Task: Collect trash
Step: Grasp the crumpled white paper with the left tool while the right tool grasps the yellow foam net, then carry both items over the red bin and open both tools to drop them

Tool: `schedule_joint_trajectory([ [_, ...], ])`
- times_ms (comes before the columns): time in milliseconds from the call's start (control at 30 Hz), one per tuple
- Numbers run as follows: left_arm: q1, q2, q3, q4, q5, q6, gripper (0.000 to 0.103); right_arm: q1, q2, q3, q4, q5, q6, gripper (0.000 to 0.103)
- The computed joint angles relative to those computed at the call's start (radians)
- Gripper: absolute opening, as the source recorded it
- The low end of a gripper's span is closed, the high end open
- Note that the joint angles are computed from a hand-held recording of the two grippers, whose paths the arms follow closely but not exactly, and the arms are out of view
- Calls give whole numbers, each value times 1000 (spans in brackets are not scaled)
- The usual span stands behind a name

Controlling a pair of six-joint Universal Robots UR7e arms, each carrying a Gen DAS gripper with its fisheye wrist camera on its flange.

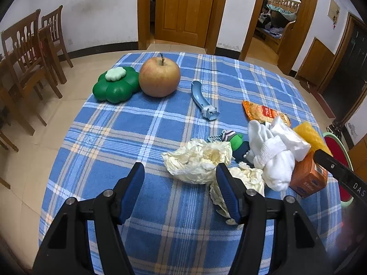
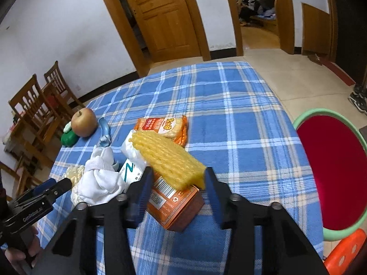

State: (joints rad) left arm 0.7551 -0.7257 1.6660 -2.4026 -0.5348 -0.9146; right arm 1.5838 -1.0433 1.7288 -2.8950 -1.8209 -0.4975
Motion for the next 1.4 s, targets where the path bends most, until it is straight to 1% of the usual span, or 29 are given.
schedule_joint_trajectory([
  [67, 3, 4, -3, -5, -4, 6, 65, 4, 1, 5, -25, -5, -25, 20],
  [167, 7, 8, -6, -15, -9, 14, 65, 2, -1, 10, -36, 1, -42, 11],
  [333, 12, 12, -5, -44, -17, 36, 65, -2, -7, 20, -65, 16, -52, 8],
  [467, 21, 9, 0, -62, -42, 40, 65, -3, -24, 38, -98, 37, -49, 8],
  [633, 33, 0, 28, -153, -83, 64, 64, -9, -62, 70, -139, 69, -39, 8],
  [700, 37, 1, 35, -206, -106, 96, 57, -12, -77, 82, -152, 83, -38, 8],
  [767, 47, 3, 43, -278, -154, 134, 46, -14, -90, 93, -163, 93, -34, 8],
  [833, 53, 7, 45, -319, -179, 148, 40, -19, -104, 104, -168, 102, -31, 8],
  [933, 49, 14, 48, -363, -169, 172, 33, -23, -120, 117, -175, 106, -29, 8],
  [1033, 42, 15, 48, -370, -157, 176, 29, -31, -139, 133, -185, 112, -19, 8],
  [1133, 23, 12, 58, -395, -131, 192, 28, -40, -156, 148, -193, 120, -5, 8],
  [1300, -24, 10, 64, -460, -50, 267, 28, -53, -185, 175, -211, 128, 13, 8],
  [1400, -46, 11, 55, -501, -39, 323, 28, -62, -206, 191, -227, 130, 25, 8],
])
